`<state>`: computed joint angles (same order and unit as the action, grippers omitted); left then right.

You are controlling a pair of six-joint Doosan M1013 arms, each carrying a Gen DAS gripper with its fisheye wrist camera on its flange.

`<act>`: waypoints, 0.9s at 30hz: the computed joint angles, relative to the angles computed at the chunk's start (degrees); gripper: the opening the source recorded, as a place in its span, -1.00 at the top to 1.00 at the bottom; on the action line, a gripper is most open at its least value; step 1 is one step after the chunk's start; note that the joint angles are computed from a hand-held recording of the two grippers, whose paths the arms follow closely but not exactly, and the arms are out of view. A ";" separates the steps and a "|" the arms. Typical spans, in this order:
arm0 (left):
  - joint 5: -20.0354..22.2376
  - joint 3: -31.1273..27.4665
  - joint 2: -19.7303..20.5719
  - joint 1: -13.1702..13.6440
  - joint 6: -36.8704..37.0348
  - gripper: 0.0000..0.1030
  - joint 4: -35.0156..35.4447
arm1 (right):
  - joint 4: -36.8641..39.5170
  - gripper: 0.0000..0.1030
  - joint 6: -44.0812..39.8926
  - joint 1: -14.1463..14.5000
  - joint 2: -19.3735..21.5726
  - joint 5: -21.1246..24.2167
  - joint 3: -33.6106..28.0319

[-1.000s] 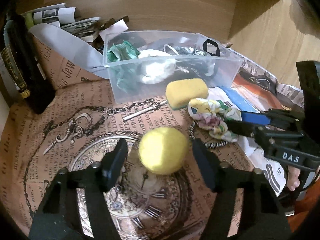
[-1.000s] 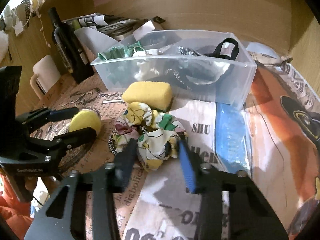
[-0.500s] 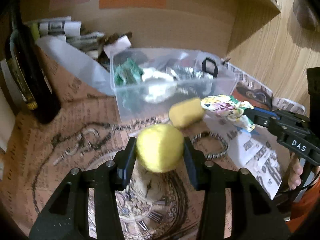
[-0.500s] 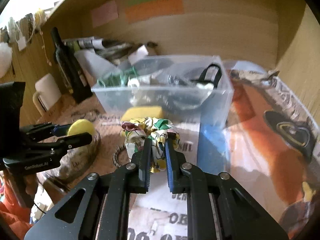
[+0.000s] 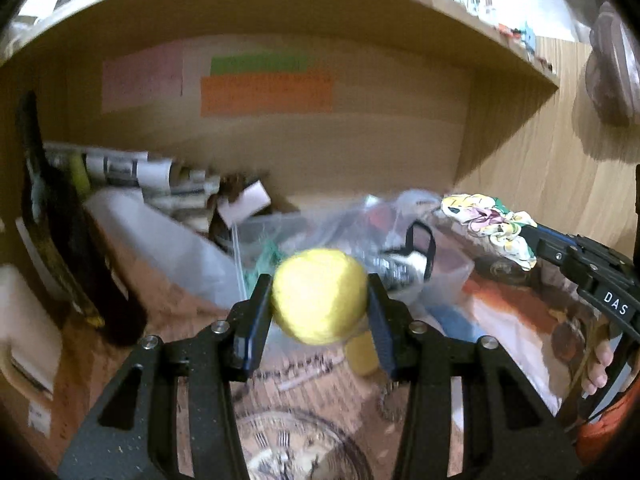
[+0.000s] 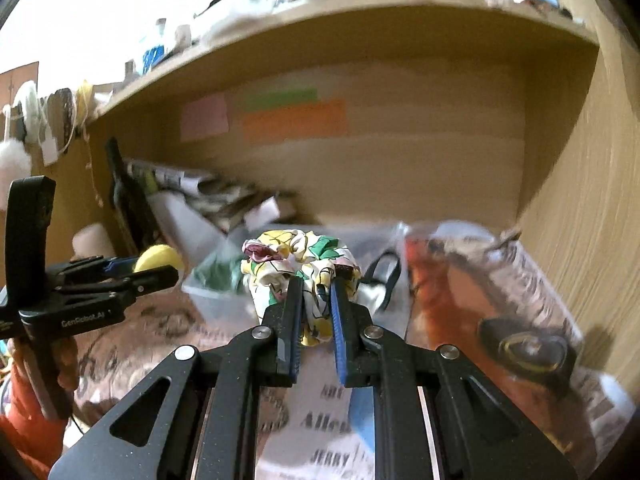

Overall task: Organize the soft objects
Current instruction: 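Drop the yellow ball into the box with the left gripper while the right drops the scrunchie in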

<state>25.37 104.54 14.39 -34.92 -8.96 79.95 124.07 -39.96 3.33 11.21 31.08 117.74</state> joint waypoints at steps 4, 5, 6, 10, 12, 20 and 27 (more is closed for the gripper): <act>-1.00 -2.23 0.87 1.14 2.37 0.12 -1.42 | 3.39 0.77 -3.05 -0.04 0.29 0.70 -1.08; -1.42 -2.75 1.18 1.44 3.37 0.12 -2.34 | 4.07 0.77 -3.49 0.05 0.46 0.71 -1.43; -1.76 -3.24 1.50 1.72 4.34 0.12 -3.25 | 4.67 0.77 -3.94 0.17 0.62 0.58 -1.76; -2.43 -6.10 3.85 2.96 12.78 0.12 -10.95 | 5.45 0.76 -4.26 0.67 1.94 -0.79 -3.81; -2.57 -7.45 5.24 3.49 18.15 0.12 -15.95 | 4.89 0.76 -3.59 1.03 2.87 -2.16 -4.91; -0.92 -10.90 9.19 4.81 33.23 0.12 -31.44 | -1.23 0.76 2.29 2.42 6.77 -8.73 -8.65; 0.15 -11.88 10.37 5.00 37.05 0.12 -35.30 | -19.68 0.72 20.04 3.02 9.35 -12.21 -11.78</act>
